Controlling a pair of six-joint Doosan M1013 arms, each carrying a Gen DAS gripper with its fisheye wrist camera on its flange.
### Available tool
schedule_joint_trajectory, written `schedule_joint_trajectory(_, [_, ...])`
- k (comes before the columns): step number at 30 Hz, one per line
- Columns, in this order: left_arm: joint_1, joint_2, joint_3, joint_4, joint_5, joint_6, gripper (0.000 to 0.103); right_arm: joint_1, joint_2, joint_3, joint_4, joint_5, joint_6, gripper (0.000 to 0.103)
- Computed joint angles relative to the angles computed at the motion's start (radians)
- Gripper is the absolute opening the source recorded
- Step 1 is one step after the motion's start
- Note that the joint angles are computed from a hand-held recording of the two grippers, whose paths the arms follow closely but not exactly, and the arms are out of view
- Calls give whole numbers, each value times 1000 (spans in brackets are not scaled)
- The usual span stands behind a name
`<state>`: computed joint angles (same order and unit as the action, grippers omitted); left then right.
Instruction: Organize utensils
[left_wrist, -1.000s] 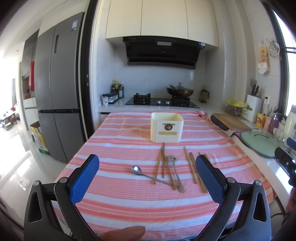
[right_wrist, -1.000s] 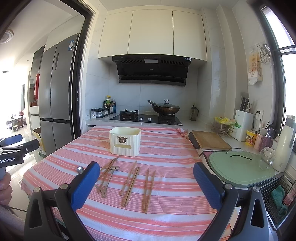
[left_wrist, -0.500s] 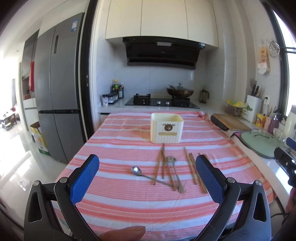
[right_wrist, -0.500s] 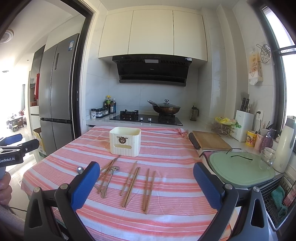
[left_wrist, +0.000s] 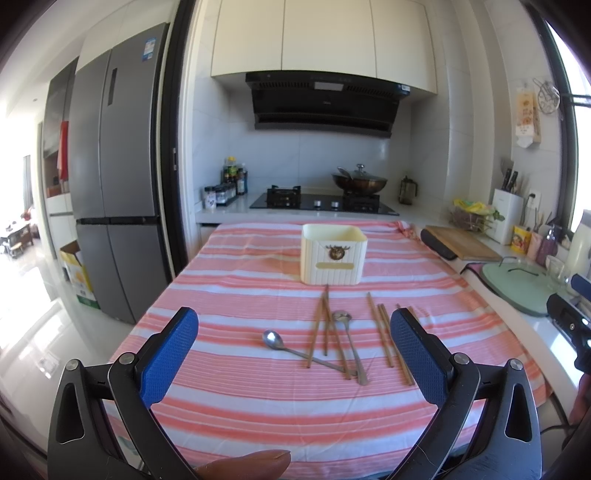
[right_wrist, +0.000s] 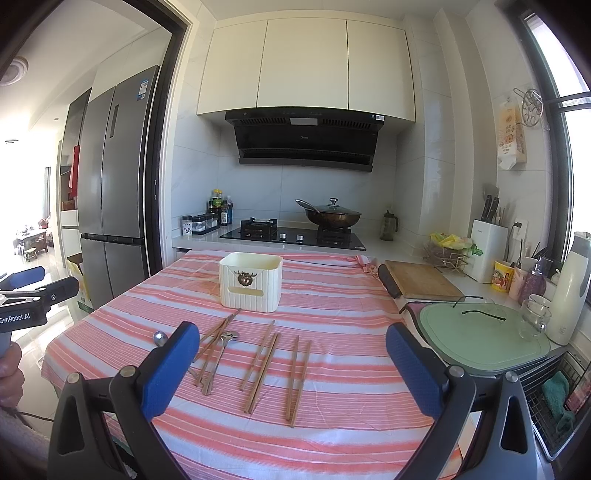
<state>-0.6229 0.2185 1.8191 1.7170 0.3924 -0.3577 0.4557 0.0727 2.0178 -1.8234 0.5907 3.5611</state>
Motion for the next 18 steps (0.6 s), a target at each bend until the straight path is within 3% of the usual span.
schedule_joint_trajectory(9, [1,10,-8,-34,-4,30,103,-2,4,2,0,0,9,103])
schedule_joint_trajectory(18, [7,28,-25,-164,-6,143,103,-15,12,1,32,-16,1,103])
